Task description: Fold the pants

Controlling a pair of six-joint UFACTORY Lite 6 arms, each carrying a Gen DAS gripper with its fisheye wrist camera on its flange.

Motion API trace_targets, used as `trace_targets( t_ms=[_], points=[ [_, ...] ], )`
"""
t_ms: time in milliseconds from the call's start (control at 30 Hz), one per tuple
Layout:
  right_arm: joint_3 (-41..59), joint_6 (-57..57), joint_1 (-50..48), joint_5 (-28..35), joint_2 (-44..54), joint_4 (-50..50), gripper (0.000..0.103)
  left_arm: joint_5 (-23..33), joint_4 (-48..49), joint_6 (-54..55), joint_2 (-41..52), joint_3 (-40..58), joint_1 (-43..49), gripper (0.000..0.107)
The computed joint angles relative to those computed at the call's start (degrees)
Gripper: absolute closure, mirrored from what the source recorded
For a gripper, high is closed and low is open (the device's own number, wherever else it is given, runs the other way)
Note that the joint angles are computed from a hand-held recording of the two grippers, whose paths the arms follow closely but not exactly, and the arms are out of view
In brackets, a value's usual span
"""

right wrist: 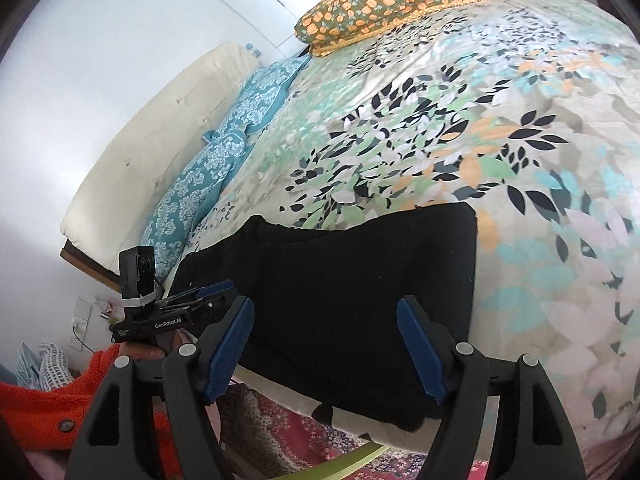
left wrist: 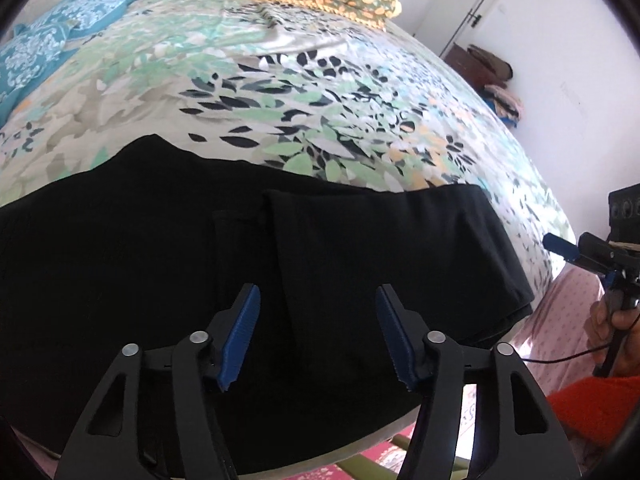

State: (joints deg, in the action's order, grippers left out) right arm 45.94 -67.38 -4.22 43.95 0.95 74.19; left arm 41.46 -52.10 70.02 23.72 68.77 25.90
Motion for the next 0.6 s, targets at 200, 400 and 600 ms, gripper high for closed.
trace_targets(
  t_ms=[200, 400, 600],
  points=[
    [1.14, -3.38, 0.08, -2.31, -0.48, 3.3, 0.029, -2.99, 5.76, -5.27, 1.59, -1.11, -2.66, 0.057],
    [0.83, -5.2, -1.66, -4.2, 0.09, 7.08, 0.029, -2.21, 0.77, -0.58, -4.0, -4.41, -0.92, 0.105],
    [-0.47, -4.39, -3.82, -5.62, -1.17, 5.9, 0.029, 4.15, 0.05, 2.12, -7.62, -3.17, 7.73, 0.105]
  ],
)
